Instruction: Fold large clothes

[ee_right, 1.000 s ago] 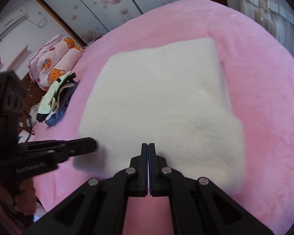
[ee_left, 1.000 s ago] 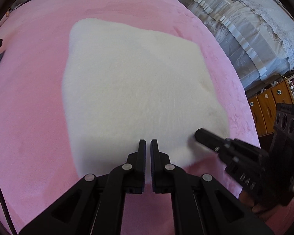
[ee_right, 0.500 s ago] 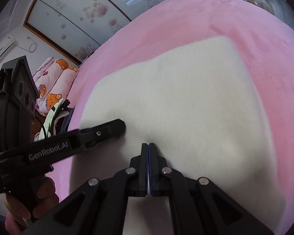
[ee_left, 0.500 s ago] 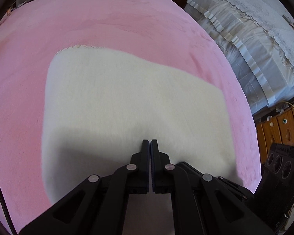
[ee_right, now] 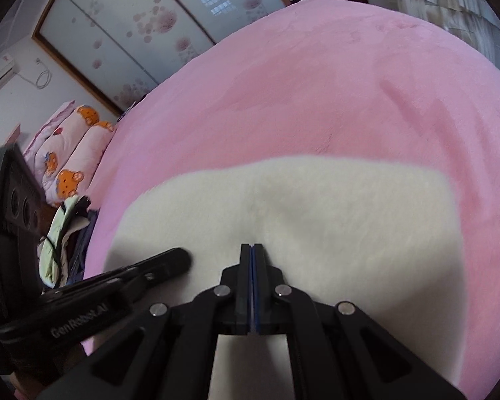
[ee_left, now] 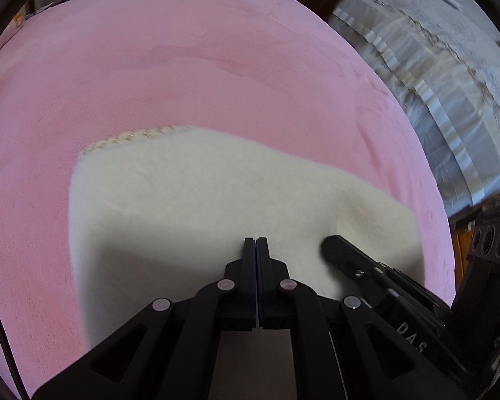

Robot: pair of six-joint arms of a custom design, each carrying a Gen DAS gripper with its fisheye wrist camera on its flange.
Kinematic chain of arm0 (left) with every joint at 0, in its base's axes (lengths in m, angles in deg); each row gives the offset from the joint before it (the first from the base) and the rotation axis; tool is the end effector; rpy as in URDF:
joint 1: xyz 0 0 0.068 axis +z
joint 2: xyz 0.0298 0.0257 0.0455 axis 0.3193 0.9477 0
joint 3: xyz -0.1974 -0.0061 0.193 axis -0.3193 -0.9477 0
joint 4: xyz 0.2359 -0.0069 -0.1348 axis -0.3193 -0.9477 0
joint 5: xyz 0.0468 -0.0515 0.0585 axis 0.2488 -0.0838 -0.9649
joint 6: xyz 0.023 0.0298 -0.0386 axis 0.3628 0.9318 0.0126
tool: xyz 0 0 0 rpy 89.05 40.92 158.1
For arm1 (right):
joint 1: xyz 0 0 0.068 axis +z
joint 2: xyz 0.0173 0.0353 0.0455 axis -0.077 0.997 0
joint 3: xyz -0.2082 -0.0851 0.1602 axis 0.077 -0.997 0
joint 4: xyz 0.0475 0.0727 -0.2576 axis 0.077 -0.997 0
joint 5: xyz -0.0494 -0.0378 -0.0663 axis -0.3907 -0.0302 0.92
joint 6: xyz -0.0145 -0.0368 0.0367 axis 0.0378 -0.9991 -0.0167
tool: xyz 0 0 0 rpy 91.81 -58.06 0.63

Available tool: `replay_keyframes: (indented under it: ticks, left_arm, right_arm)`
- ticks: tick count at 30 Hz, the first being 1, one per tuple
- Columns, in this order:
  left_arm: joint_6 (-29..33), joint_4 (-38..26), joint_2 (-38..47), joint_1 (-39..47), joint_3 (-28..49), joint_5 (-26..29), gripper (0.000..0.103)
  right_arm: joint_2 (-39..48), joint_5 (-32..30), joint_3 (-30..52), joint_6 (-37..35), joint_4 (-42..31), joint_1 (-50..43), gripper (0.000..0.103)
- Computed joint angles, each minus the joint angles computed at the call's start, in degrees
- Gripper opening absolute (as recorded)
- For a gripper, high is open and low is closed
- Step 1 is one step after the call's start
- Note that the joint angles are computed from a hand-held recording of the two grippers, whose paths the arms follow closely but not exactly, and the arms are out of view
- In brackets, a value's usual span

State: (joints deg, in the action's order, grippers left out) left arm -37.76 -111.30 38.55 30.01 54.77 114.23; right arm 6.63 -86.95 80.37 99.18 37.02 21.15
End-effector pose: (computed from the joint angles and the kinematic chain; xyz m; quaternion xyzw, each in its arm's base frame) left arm 0.2665 0.0372 0.2093 0.1480 0.9574 -0.1919 0.1567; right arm 0.1479 0.0703 0.1970 0.1521 0.9152 0.2094 0.3090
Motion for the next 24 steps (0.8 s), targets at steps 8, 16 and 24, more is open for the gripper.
replay_keyframes:
  ticks: [8,16,24]
  left_arm:
    - [3.4,-1.0,4.4,7.2,2.5,5.1,0.001]
    - [4.2,-0.4,-0.2,6.6,1.4,1.6,0.001]
    - [4.2,-2.7,-2.8,11.5,6.4,-2.3,0.01]
  right_arm:
    - [-11.5,4.6,-3.1,4.0,-8.1,-4.2,0.0]
    - [-9.2,11.5,1.7,1.8,-16.1,-0.7,0.0]
    - [-9.8,14.3,9.3,-5.3,-28.4,-1.4,0.0]
